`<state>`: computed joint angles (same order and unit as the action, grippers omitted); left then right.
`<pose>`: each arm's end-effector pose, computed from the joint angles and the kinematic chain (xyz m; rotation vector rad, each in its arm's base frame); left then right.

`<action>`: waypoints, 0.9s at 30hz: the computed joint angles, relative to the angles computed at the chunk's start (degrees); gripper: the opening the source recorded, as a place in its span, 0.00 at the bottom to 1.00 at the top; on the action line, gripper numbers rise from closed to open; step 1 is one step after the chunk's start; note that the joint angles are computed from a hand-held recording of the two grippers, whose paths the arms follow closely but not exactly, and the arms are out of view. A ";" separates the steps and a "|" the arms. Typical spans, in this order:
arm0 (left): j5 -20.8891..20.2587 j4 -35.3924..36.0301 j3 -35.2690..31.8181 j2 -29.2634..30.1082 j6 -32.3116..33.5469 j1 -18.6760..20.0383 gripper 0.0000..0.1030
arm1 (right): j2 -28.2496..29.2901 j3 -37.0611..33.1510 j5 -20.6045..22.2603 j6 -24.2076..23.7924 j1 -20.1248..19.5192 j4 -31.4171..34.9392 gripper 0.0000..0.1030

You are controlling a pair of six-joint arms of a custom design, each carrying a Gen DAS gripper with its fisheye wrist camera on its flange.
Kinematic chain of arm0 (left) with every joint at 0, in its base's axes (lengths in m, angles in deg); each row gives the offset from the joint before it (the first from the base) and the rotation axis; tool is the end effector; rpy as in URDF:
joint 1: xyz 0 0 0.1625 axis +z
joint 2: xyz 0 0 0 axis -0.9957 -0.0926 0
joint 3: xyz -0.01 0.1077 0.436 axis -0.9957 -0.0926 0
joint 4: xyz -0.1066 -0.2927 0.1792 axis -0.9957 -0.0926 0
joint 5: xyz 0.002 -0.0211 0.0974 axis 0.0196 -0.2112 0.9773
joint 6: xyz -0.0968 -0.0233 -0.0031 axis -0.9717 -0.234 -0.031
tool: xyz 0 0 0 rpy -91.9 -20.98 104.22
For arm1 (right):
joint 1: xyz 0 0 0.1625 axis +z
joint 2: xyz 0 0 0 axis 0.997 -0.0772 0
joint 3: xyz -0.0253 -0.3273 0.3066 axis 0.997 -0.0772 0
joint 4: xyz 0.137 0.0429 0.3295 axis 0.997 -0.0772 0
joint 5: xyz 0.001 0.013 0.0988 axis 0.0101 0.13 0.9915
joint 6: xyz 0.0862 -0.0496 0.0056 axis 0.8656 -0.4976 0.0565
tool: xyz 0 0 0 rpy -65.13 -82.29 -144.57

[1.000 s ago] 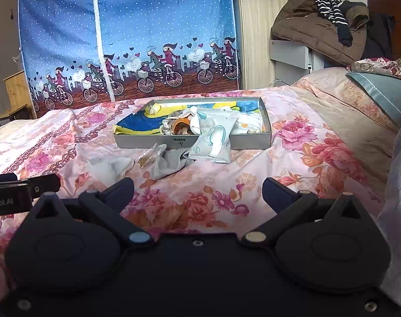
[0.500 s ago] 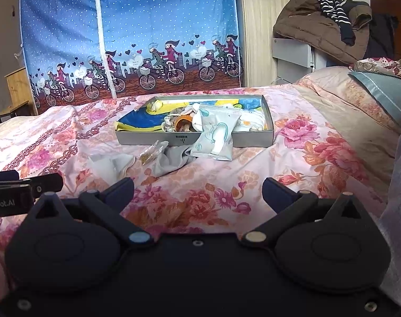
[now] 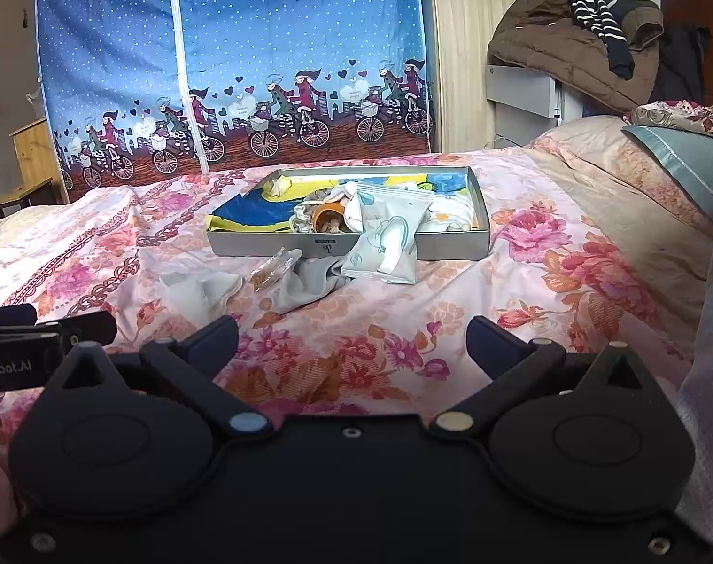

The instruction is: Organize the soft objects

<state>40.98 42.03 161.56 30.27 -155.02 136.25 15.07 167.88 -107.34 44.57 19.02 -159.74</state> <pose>-0.1821 -0.5480 0.1266 0.7285 2.2641 -1.2021 0.1968 -0.4965 0.1176 0.2252 -1.9708 1.3126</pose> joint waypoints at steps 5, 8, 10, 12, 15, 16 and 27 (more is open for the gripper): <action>0.01 0.02 -0.08 0.05 0.02 0.02 0.99 | 0.10 -0.18 -0.17 0.15 0.10 0.22 1.00; 0.09 -0.03 -0.10 0.08 0.04 0.05 0.99 | 0.09 -0.26 -0.27 0.35 0.15 0.56 1.00; 0.14 -0.45 0.11 0.03 0.23 0.08 0.99 | 0.00 -0.31 -0.29 0.50 0.17 0.89 1.00; 0.28 -0.77 0.37 -0.05 0.32 0.15 0.99 | -0.03 -0.32 -0.20 0.55 0.16 0.99 1.00; 0.29 -1.03 0.50 -0.03 0.55 0.13 0.99 | -0.15 -0.28 0.01 0.76 0.09 1.29 1.00; 0.41 -1.03 0.46 0.05 0.63 0.21 0.99 | -0.19 -0.26 0.07 0.86 0.07 1.41 1.00; 0.96 1.40 -1.59 0.94 -0.48 0.90 0.99 | -0.34 -0.64 0.96 1.15 -0.30 3.66 1.00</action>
<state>41.94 43.43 159.97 31.21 -155.50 137.16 14.72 167.25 -106.37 45.72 18.72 -156.08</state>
